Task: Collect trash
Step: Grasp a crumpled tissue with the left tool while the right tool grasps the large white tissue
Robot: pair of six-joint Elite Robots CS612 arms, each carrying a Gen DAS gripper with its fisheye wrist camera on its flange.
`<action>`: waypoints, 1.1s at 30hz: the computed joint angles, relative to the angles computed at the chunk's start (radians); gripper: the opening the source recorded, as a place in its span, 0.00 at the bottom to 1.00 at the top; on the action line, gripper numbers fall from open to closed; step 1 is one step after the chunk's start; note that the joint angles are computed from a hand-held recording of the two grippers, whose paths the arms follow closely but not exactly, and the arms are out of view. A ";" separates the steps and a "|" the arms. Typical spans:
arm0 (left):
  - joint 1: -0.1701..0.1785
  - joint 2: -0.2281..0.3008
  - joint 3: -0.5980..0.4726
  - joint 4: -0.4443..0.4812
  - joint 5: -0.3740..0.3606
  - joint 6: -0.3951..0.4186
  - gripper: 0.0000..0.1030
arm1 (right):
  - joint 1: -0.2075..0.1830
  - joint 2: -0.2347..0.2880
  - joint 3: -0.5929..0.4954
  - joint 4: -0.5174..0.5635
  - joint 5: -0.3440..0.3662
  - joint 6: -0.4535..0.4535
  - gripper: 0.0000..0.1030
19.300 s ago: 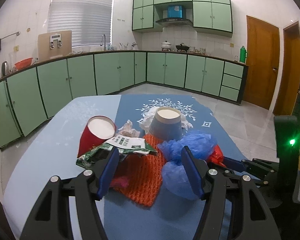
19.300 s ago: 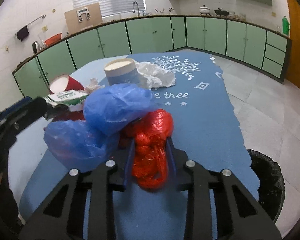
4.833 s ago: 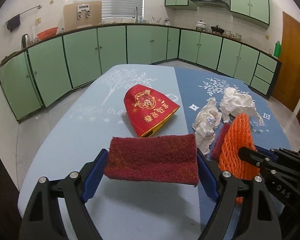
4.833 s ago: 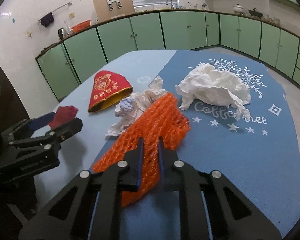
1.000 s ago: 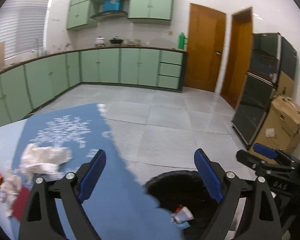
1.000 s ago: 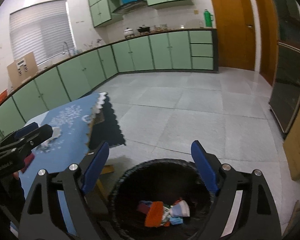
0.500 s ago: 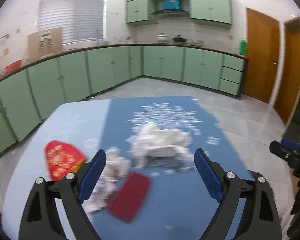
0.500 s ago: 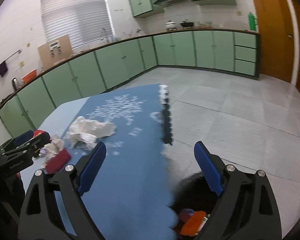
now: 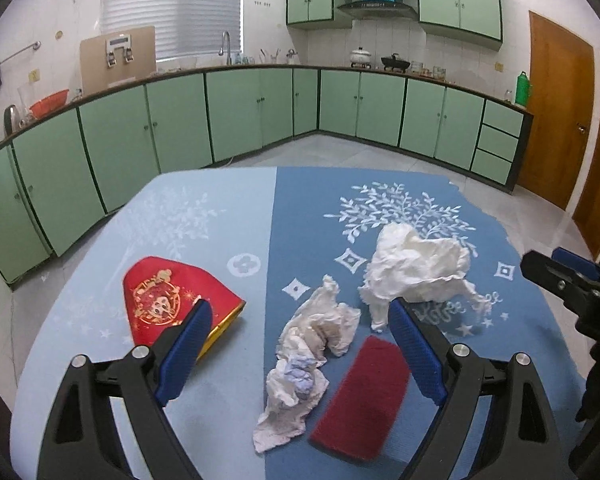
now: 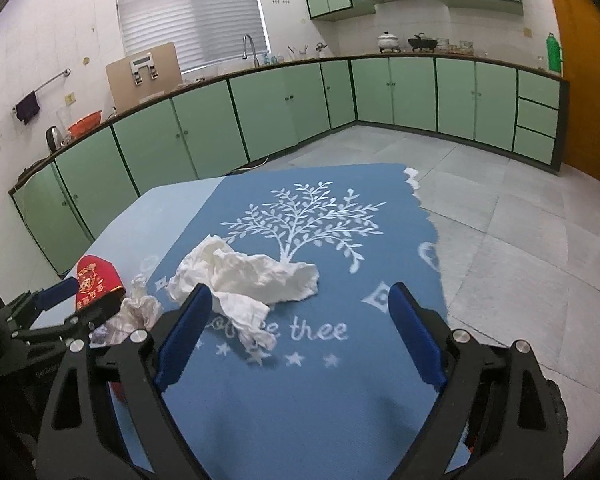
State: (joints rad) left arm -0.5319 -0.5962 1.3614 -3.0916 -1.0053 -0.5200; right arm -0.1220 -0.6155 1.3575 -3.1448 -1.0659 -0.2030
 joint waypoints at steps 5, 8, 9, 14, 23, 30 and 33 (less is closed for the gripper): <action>0.009 0.009 -0.011 0.018 -0.025 -0.012 0.84 | 0.010 0.018 -0.035 0.028 -0.016 -0.005 0.85; 0.013 0.014 -0.019 0.029 -0.035 -0.013 0.83 | 0.014 0.028 -0.054 0.048 -0.022 -0.012 0.85; 0.015 0.014 -0.021 0.034 -0.039 -0.015 0.82 | 0.015 0.030 -0.060 0.057 -0.022 -0.015 0.85; 0.028 0.021 -0.040 0.077 -0.072 -0.044 0.78 | 0.027 0.045 -0.095 0.113 -0.018 -0.038 0.85; 0.046 0.029 -0.066 0.161 -0.143 -0.080 0.52 | 0.056 0.070 -0.161 0.245 -0.019 -0.103 0.85; 0.052 0.030 -0.060 0.132 -0.172 -0.092 0.28 | 0.066 0.082 -0.204 0.379 -0.030 -0.160 0.68; 0.051 0.032 -0.063 0.130 -0.165 -0.093 0.26 | 0.066 0.081 -0.206 0.414 -0.011 -0.192 0.49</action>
